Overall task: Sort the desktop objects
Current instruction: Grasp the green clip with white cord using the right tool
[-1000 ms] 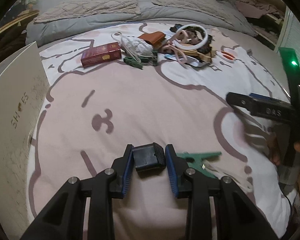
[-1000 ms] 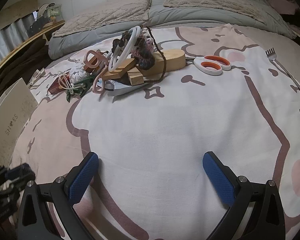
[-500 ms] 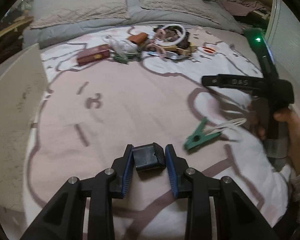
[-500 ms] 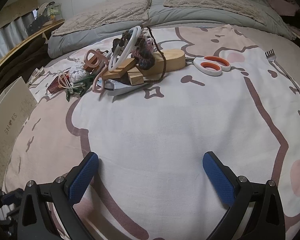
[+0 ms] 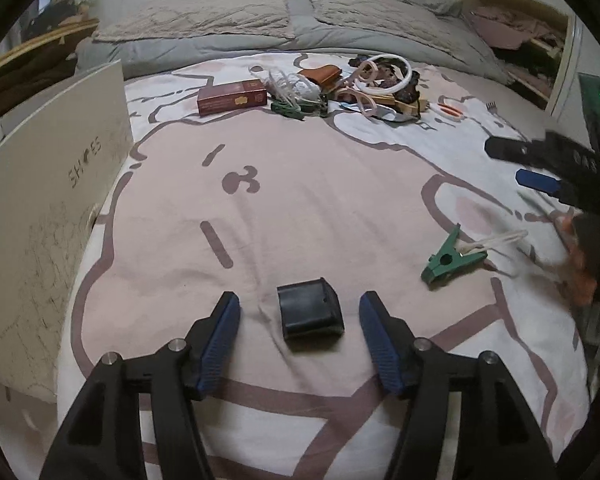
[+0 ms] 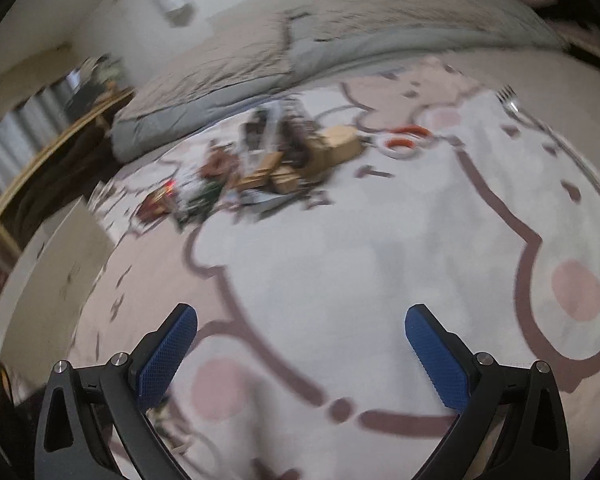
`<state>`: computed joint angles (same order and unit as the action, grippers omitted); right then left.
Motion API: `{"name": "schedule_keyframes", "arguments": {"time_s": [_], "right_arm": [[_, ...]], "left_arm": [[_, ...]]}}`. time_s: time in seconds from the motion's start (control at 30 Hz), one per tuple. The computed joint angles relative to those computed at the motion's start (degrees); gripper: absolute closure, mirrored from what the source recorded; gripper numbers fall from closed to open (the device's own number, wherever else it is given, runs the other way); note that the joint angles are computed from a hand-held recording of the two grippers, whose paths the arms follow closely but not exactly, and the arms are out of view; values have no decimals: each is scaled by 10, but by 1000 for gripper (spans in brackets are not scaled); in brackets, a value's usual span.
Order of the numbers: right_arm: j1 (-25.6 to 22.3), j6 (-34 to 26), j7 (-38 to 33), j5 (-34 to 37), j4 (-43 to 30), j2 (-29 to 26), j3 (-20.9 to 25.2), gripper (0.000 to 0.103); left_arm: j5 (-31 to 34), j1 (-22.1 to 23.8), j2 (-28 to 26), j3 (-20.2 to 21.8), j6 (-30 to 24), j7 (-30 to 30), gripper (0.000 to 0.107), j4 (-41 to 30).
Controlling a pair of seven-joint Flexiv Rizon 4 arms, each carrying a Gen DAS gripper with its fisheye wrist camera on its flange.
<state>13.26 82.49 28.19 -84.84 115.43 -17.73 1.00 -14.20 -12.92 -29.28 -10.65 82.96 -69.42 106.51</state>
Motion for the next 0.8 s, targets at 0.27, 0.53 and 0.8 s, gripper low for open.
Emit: {"name": "schedule_keyframes", "arguments": {"time_s": [0.27, 0.53, 0.8], "right_arm": [[28, 11, -11, -40, -15, -5, 15, 0], [64, -26, -121, 17, -37, -27, 30, 0], [114, -59, -256, 146, -39, -45, 17, 0]], "left_arm": [[-10, 8, 3, -7, 26, -14, 39, 18], [-15, 21, 7, -19, 38, -25, 33, 32], [-19, 30, 12, -27, 44, -31, 32, 44]]}}
